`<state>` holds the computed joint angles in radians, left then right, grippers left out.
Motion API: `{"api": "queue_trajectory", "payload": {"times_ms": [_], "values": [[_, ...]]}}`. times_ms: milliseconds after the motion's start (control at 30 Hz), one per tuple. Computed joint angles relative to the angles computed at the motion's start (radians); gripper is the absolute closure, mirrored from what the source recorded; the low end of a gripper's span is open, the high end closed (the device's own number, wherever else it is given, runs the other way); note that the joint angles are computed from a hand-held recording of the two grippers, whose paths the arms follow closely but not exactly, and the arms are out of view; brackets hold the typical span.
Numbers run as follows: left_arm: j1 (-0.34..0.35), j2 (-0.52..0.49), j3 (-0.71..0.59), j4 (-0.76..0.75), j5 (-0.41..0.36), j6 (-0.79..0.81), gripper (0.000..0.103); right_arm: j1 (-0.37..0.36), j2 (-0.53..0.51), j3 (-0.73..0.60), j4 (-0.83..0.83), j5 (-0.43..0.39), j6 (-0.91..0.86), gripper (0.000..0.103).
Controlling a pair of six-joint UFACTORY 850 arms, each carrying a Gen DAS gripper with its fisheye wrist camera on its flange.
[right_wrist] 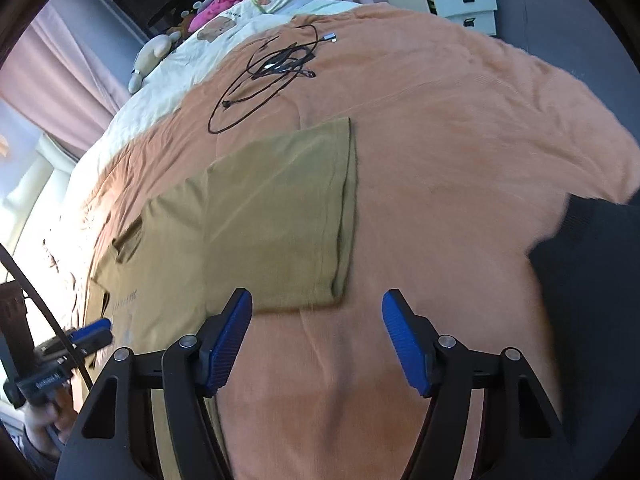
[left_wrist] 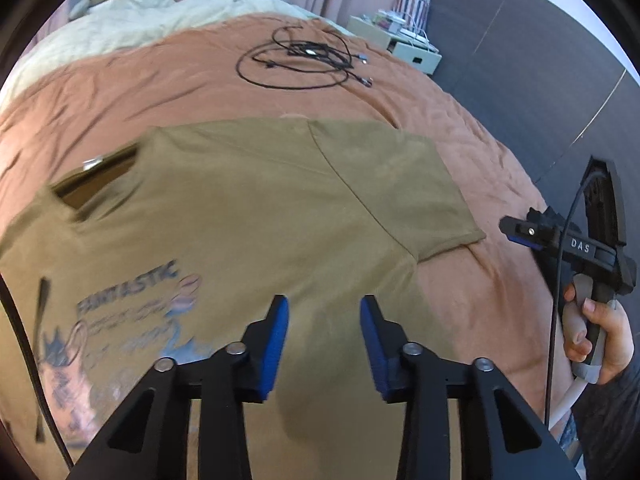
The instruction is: Fold small clothes
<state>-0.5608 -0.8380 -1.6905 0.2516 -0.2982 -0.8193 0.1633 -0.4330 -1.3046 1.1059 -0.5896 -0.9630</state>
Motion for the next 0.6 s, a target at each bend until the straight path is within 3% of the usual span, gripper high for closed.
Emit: {"api": "queue_trajectory", "payload": {"times_ms": [133, 300, 367, 433, 500, 600], "values": [[0.009, -0.103, -0.138, -0.119, -0.037, 0.133, 0.077, 0.009, -0.077, -0.063, 0.010, -0.008, 0.019, 0.051], [0.019, -0.193, -0.267, -0.234, -0.069, 0.249, 0.085, 0.013, -0.142, -0.119, 0.067, -0.016, 0.031, 0.054], [0.024, -0.224, -0.310, -0.329, -0.072, 0.326, 0.087, 0.009, -0.162, -0.139, 0.099, -0.042, 0.029, 0.070], [0.025, -0.246, -0.341, -0.380, -0.070, 0.364, 0.091, 0.017, -0.183, -0.157, 0.099, -0.048, 0.037, 0.093], [0.022, -0.275, -0.381, -0.396, -0.088, 0.387, 0.092, 0.018, -0.198, -0.177, 0.094, -0.055, 0.041, 0.101], [0.025, -0.304, -0.415, -0.534, -0.094, 0.503, 0.093, 0.019, -0.183, -0.171, 0.128, -0.061, 0.002, 0.103]]}}
